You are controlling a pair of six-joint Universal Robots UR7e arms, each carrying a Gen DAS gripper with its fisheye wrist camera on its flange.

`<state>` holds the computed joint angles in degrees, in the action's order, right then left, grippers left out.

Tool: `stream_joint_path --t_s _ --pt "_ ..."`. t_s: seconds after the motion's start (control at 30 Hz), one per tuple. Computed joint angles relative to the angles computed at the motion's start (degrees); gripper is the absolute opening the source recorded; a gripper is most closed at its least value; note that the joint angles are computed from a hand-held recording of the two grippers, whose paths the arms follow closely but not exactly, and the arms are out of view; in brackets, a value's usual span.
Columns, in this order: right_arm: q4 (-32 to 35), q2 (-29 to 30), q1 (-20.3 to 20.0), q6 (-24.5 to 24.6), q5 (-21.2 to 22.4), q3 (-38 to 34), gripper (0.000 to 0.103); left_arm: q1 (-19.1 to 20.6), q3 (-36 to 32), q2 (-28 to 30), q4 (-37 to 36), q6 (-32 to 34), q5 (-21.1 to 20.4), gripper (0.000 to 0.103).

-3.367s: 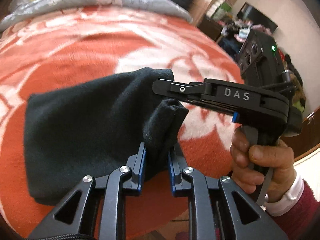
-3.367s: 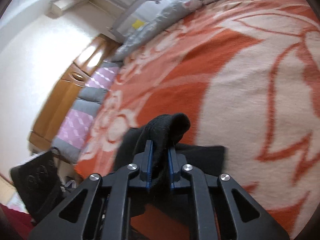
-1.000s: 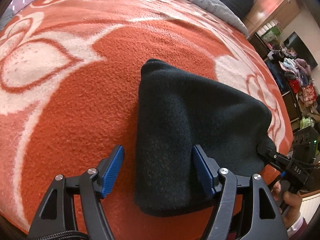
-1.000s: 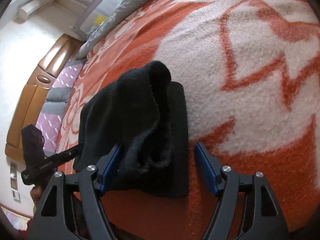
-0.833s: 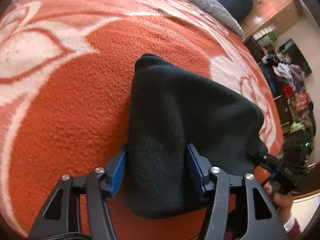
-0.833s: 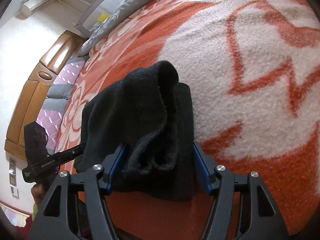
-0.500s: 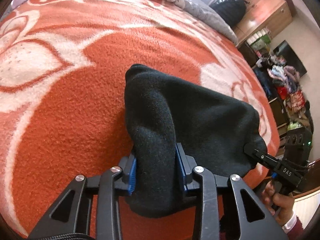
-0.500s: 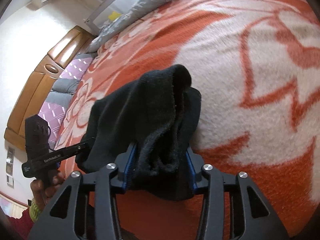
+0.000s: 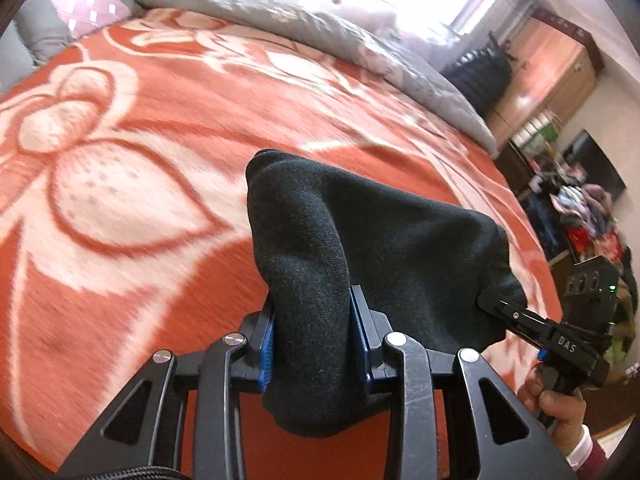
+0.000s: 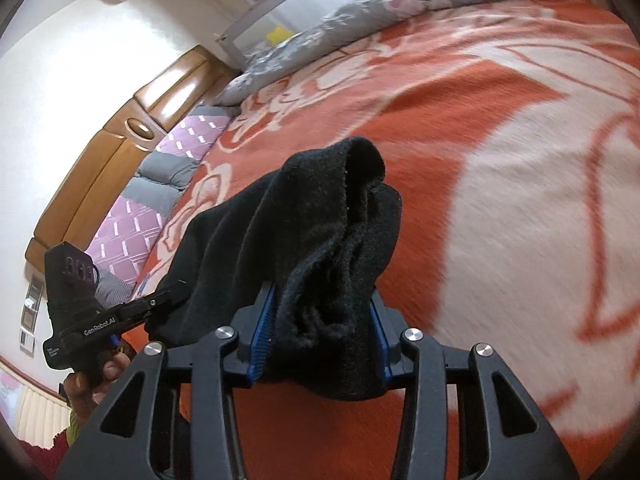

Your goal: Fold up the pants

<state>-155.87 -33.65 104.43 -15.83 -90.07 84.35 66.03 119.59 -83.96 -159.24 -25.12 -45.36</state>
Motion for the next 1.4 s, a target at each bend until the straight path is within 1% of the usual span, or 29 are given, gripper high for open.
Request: stream_joint_path --t_s 0.07,0.17,0.33,0.5,0.6,0.67,0.73,0.8,0.9,0.97,1.0,1.13,1.2,1.4 --pt "1.8 2.9 0.7 -0.5 0.4 -3.9 0.044 1.1 -1.3 0.1 0.4 0.4 1.4 0.032" --pt "4.1 6.2 1.5 -1.2 0.6 -8.7 0.044 2.7 -2.8 0.4 -0.1 1.5 2.3 0.032" --pt "7.6 10.8 2.0 -1.6 0.7 -15.2 0.044 5.7 -5.0 1.8 -0.6 2.7 2.0 0.032" --pt "10.8 13.8 2.1 -0.8 -1.4 -18.9 0.044 8.4 -5.4 3.0 0.0 2.4 1.1 0.032" --pt "11.4 14.4 1.9 -1.1 -4.6 -19.0 0.048 9.7 -4.9 3.2 -0.1 2.2 -0.2 0.035" --pt "10.9 14.3 1.6 -1.4 -5.6 -18.4 0.052 10.4 -4.6 3.2 -0.2 2.0 -1.1 0.039" --pt "10.2 13.9 1.1 -1.0 -5.3 -17.5 0.054 10.2 -3.9 3.0 -0.2 1.2 -1.0 0.045" --pt "10.2 13.6 0.8 -0.4 -4.7 -17.3 0.055 10.5 -3.9 3.5 -0.4 1.2 -1.0 0.047" --pt "10.2 13.4 0.9 -0.2 -5.0 -17.1 0.056 10.0 -3.7 3.5 0.1 0.8 0.0 0.048" --pt "9.7 13.2 1.2 -0.2 -5.5 -16.8 0.057 9.1 -3.5 3.1 1.2 -0.1 1.1 0.051" --pt "9.3 13.0 1.3 -0.1 -5.6 -16.4 0.057 9.0 -3.4 3.0 1.4 -0.2 1.3 0.055" --pt "6.6 12.1 1.7 -0.7 -6.5 -14.7 0.062 8.4 -3.1 2.7 2.1 -0.8 1.6 0.058" --pt "6.3 12.0 2.0 -1.1 -7.0 -14.6 0.064 8.3 -3.2 2.7 2.7 -1.2 1.9 0.058" --pt "2.5 10.6 2.5 -1.7 -9.3 -12.1 0.067 6.6 -2.1 2.0 3.3 -2.2 4.5 0.066"
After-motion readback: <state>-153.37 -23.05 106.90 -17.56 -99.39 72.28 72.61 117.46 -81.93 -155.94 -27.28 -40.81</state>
